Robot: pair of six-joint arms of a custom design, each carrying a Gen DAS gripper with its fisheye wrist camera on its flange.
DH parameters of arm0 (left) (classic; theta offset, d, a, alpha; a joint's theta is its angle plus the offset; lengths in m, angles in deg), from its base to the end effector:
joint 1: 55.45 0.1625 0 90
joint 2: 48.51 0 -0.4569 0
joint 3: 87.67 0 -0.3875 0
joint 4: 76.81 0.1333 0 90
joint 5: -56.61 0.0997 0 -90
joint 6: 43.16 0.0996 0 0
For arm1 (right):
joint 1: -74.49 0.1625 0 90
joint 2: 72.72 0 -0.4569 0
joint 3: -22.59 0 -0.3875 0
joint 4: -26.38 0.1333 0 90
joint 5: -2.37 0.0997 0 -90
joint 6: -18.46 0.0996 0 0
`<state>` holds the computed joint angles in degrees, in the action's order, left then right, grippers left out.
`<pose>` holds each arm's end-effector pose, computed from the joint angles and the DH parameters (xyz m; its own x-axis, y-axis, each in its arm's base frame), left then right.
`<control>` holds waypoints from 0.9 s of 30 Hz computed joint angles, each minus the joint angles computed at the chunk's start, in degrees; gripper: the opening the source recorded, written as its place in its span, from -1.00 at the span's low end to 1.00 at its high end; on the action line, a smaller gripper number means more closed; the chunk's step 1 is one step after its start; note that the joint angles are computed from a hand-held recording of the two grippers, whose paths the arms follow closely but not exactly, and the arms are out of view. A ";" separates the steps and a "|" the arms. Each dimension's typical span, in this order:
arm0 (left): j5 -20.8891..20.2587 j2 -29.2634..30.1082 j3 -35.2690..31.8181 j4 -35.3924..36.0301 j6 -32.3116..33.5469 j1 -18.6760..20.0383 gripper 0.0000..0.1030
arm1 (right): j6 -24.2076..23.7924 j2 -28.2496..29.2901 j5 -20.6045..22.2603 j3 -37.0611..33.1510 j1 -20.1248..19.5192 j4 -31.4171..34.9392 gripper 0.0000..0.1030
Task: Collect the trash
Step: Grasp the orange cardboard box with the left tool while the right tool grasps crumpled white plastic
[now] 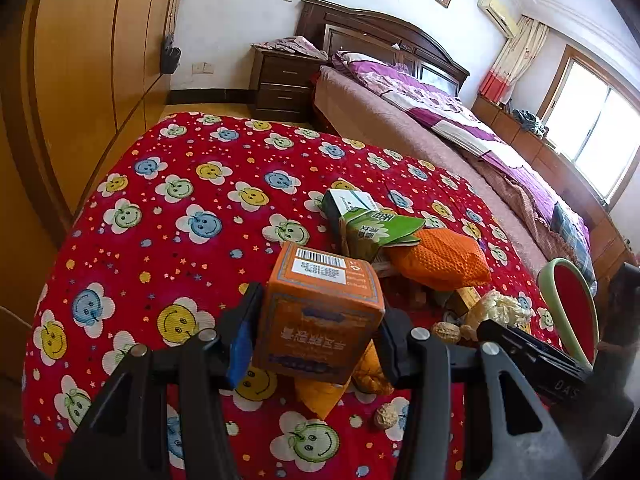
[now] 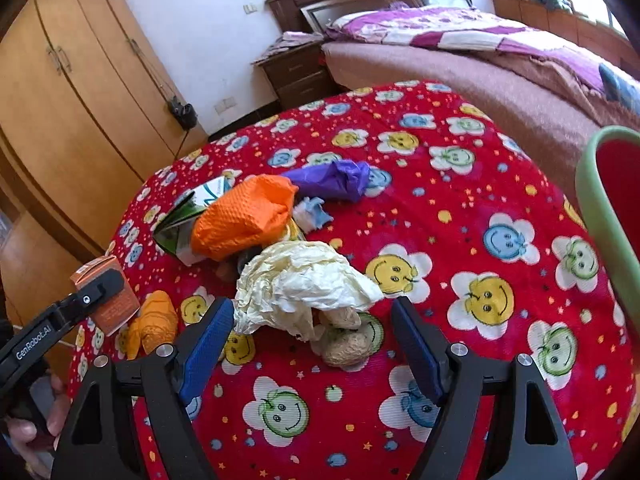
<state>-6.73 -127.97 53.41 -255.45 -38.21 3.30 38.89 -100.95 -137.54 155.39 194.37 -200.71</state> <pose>-0.0538 -0.4318 0.2368 -0.8266 0.3540 -0.4374 0.5355 0.7338 -0.4181 0.2606 -0.3389 0.0031 -0.8619 0.2887 0.4168 -0.1272 0.6726 -0.7290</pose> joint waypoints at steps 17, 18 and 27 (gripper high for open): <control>-1.12 -3.90 2.15 1.21 -1.03 -2.76 0.00 | 1.15 0.37 1.18 2.99 2.18 -6.38 -0.65; -1.12 -4.30 2.31 1.42 -1.13 -3.07 0.00 | 1.41 0.34 0.94 3.25 2.56 -6.92 -0.65; -2.03 -6.85 3.46 4.04 -3.10 -5.29 0.00 | 2.90 -0.20 -2.33 5.73 7.40 -11.48 -0.68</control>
<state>-8.77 -134.82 56.86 -251.40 -41.31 -1.99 41.79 -101.16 -139.87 161.12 201.77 -212.19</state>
